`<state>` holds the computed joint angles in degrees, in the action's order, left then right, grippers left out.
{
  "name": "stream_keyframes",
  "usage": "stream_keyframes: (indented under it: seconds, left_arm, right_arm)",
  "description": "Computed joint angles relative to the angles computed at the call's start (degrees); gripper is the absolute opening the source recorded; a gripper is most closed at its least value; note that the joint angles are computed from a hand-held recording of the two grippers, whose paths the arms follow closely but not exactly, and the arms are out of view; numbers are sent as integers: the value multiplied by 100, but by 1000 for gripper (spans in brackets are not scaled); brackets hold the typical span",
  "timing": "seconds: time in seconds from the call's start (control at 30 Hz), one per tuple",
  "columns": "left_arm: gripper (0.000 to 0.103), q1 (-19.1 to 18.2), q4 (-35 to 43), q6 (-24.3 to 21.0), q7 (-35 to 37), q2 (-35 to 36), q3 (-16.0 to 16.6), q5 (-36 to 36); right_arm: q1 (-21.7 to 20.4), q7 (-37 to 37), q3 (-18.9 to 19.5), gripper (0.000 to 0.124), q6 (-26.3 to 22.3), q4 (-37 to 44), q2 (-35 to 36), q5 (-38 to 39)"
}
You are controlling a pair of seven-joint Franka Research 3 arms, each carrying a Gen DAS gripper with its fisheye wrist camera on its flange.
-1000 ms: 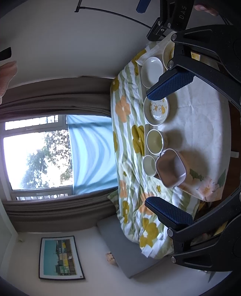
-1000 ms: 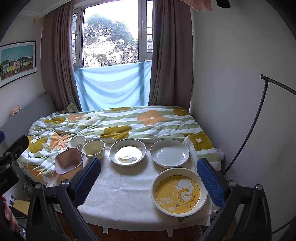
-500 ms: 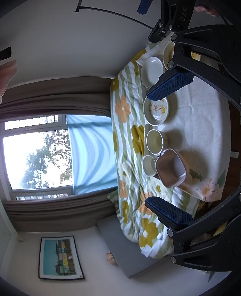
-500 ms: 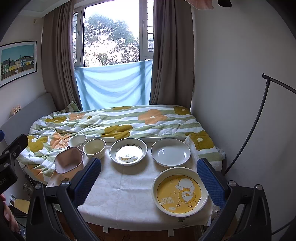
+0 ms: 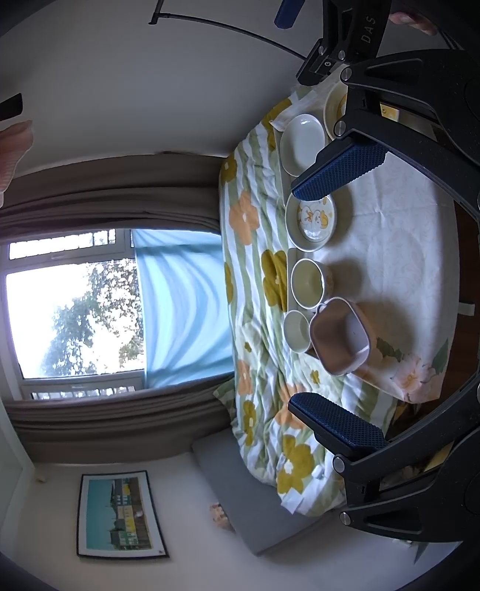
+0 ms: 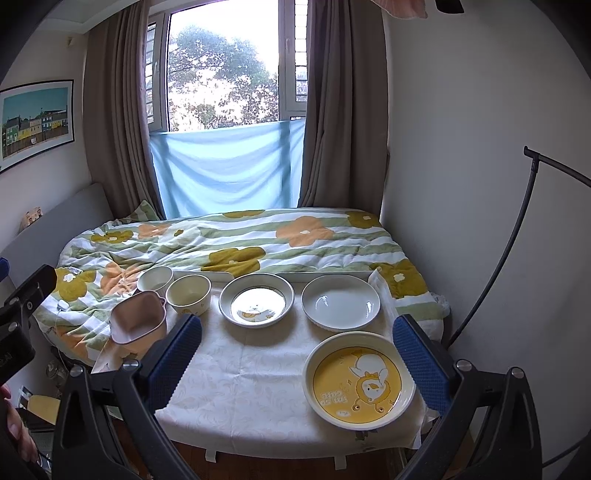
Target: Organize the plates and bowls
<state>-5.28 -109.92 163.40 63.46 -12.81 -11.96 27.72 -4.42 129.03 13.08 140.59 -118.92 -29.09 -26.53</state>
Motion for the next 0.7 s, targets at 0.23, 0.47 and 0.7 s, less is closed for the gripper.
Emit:
stream_keyframes:
  seconds: [0.23,0.47,0.7]
  left_arm:
    - [103,-1,-18,39,2,-19,1,-2]
    - [103,12,-93,107,-12,-72,5,-11]
    - [103,-5,-128,137,65,-110,32,-55]
  right_arm:
    - [5,-15,-5,103,1,-6,-1,7]
    - [1,-16,-10,103,10,-26,-16,16]
    - [1,-19,-3,103,9,-33,-34,25]
